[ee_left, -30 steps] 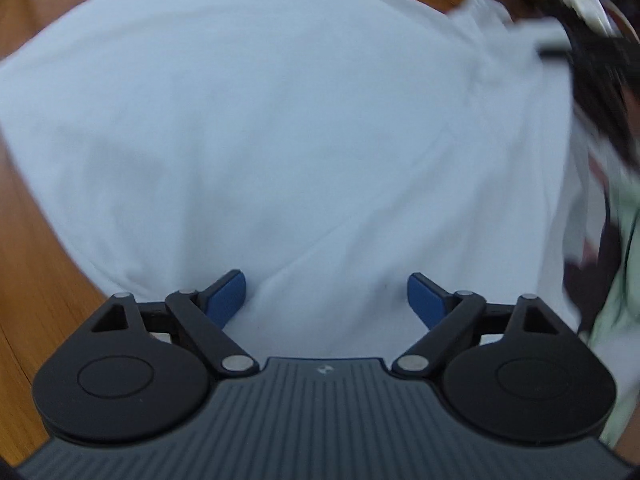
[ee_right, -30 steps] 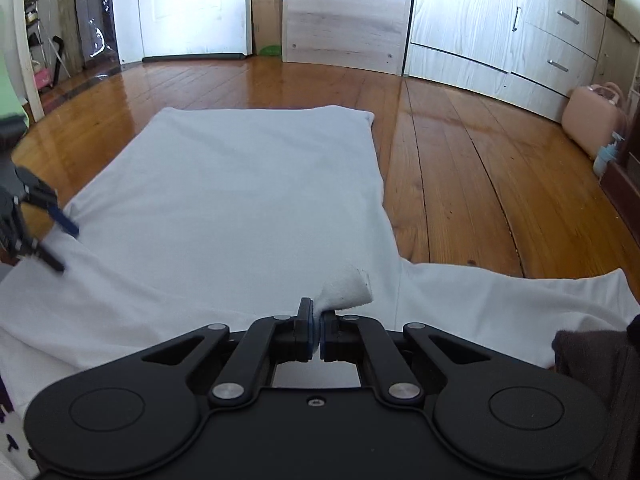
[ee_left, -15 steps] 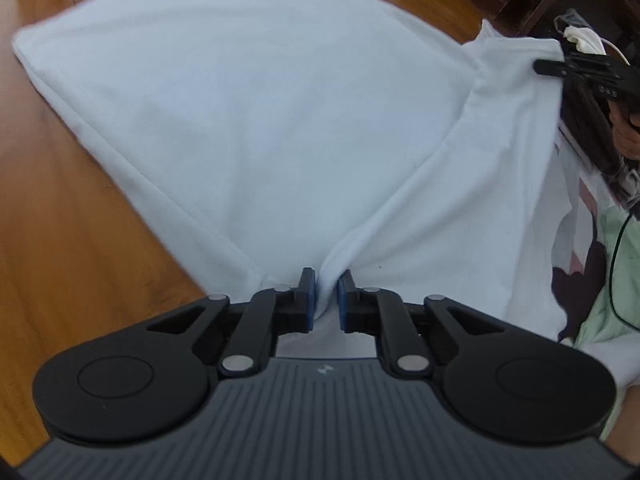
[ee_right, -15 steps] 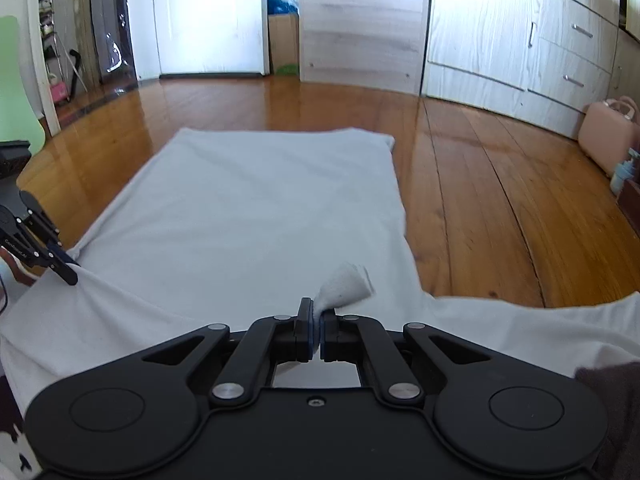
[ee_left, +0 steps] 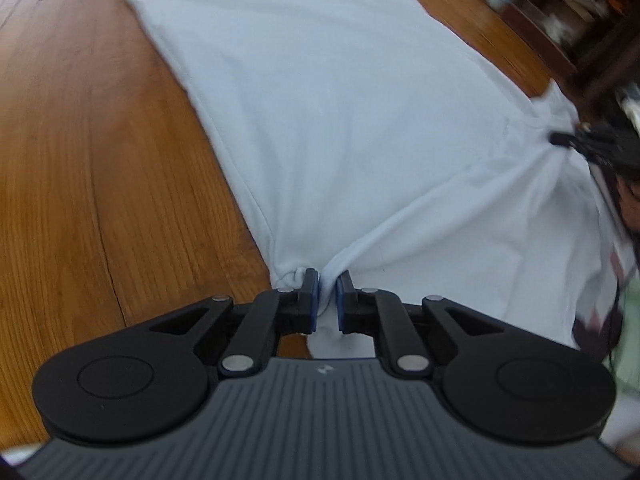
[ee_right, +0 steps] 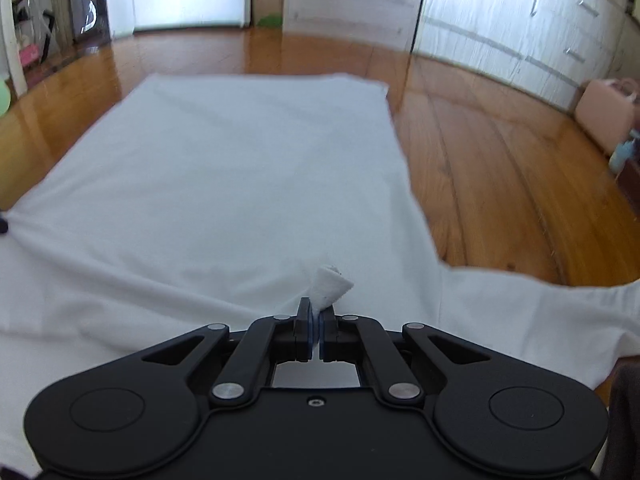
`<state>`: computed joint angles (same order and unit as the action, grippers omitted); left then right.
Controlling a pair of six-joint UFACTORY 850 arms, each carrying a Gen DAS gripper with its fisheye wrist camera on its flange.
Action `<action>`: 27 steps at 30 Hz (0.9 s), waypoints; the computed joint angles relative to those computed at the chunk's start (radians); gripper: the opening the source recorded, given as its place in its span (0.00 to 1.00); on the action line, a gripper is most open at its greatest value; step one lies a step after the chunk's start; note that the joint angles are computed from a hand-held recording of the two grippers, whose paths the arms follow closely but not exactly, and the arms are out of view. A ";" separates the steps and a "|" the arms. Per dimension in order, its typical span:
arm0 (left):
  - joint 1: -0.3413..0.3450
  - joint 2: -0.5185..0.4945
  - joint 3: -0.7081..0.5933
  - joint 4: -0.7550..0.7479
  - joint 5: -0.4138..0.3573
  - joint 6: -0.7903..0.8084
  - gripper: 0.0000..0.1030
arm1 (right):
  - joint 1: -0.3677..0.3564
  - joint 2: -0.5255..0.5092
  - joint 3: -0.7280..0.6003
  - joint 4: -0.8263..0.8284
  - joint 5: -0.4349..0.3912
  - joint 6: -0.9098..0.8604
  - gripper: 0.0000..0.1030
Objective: Fold clothes
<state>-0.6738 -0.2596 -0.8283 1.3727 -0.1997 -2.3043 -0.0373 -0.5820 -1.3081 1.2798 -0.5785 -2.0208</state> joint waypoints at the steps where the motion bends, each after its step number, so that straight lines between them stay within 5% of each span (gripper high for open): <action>1: -0.016 0.005 0.006 0.046 -0.037 -0.086 0.10 | -0.008 0.008 0.007 0.052 -0.015 -0.020 0.03; 3: -0.057 -0.005 -0.008 0.018 -0.145 -0.140 0.11 | -0.016 0.013 0.013 0.109 -0.018 -0.024 0.03; 4: -0.094 -0.015 -0.025 -0.059 -0.240 -0.107 0.16 | -0.015 0.013 0.015 0.125 0.003 -0.024 0.12; 6: -0.159 -0.058 -0.090 -0.268 -0.450 0.048 0.40 | 0.011 0.008 0.018 0.130 0.151 -0.025 0.32; 7: -0.183 -0.090 -0.132 -0.373 -0.554 0.153 0.56 | 0.019 0.004 0.017 0.141 0.210 -0.025 0.32; 10: -0.241 -0.135 -0.219 -0.523 -0.773 0.305 0.56 | -0.021 0.000 -0.017 0.073 0.159 0.205 0.35; 12: -0.280 -0.099 -0.199 -0.468 -0.766 0.232 0.56 | -0.058 -0.027 -0.063 -0.023 0.040 0.414 0.42; 15: -0.310 -0.051 -0.186 -0.391 -0.633 0.174 0.56 | -0.066 -0.067 -0.122 -0.228 -0.038 0.659 0.42; 19: -0.341 -0.210 -0.361 -0.511 -0.689 0.552 0.61 | -0.067 -0.120 -0.169 -0.389 -0.154 0.860 0.44; 21: -0.339 -0.250 -0.406 -0.573 -0.645 0.733 0.61 | -0.073 -0.118 -0.152 -0.362 -0.169 0.865 0.52; 27: -0.303 -0.284 -0.409 -0.626 -0.520 0.843 0.61 | -0.059 -0.129 -0.183 -0.415 -0.193 0.894 0.53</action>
